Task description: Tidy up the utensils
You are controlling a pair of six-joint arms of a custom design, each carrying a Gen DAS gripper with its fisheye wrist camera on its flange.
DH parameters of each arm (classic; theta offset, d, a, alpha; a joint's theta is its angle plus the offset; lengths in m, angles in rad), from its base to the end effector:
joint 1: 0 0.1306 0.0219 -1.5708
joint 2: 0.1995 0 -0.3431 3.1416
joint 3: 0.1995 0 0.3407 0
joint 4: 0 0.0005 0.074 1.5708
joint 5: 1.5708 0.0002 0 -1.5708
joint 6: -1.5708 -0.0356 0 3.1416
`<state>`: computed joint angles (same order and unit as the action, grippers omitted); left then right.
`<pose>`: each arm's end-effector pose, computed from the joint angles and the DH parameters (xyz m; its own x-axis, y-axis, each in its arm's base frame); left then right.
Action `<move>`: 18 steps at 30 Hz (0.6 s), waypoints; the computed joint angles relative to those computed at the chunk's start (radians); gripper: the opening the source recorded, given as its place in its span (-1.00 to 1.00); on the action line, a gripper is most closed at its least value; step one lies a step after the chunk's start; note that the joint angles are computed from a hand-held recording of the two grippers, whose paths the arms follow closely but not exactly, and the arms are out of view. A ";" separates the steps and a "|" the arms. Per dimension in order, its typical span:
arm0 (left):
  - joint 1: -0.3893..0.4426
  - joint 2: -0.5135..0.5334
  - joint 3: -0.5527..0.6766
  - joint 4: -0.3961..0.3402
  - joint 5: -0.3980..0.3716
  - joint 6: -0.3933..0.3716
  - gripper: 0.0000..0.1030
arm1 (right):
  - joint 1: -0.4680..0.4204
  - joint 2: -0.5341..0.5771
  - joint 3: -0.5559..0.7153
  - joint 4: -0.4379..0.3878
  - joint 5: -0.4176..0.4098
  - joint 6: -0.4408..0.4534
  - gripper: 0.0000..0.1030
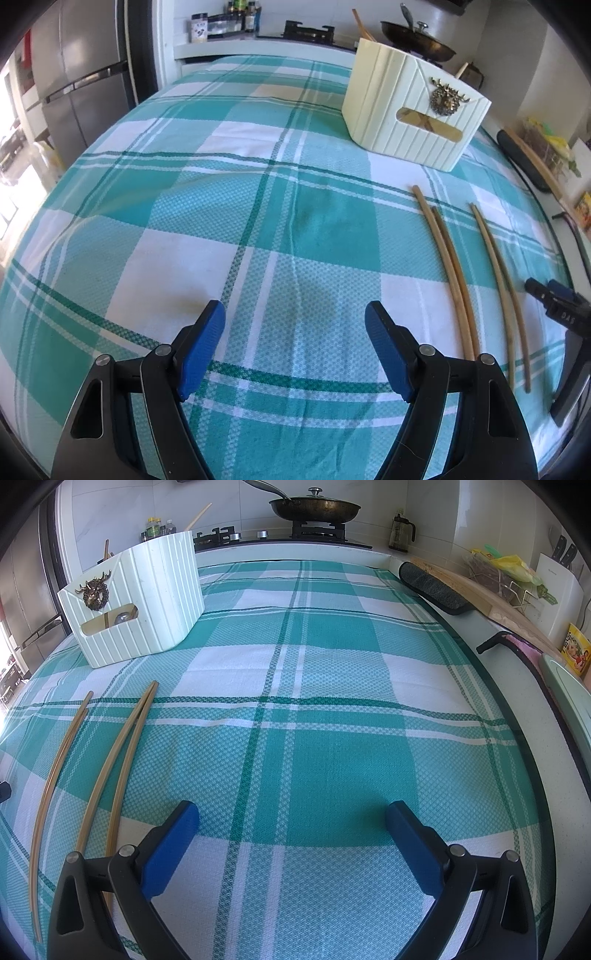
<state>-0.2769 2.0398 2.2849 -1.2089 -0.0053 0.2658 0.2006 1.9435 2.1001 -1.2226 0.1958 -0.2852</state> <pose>0.6034 -0.1718 0.3924 -0.8334 -0.0362 -0.5515 0.0534 0.9879 -0.1456 0.5862 0.1116 0.3768 -0.8521 0.1084 -0.5120 0.1423 0.9895 -0.0274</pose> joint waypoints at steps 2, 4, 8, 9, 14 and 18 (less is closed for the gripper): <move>-0.001 -0.011 -0.016 0.003 -0.020 -0.011 0.55 | 0.000 0.001 0.001 0.000 0.000 0.000 1.00; 0.006 -0.020 -0.031 0.005 -0.028 -0.006 0.55 | 0.000 0.001 0.001 -0.001 0.000 0.000 1.00; 0.021 -0.020 -0.033 -0.003 -0.037 0.019 0.55 | 0.000 0.002 0.003 -0.003 0.000 0.000 1.00; 0.022 -0.015 -0.025 -0.009 -0.040 0.020 0.55 | 0.000 0.002 0.003 -0.003 0.000 0.000 1.00; 0.013 -0.006 -0.012 -0.003 -0.041 0.010 0.55 | 0.000 0.001 0.004 -0.003 0.000 0.000 1.00; -0.001 -0.008 -0.002 0.010 -0.048 -0.027 0.55 | 0.001 0.002 0.004 -0.004 0.000 0.000 1.00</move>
<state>-0.2775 2.0320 2.2831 -1.1990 -0.0538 0.2390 0.2011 1.9451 2.1040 -1.2263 0.1961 -0.2852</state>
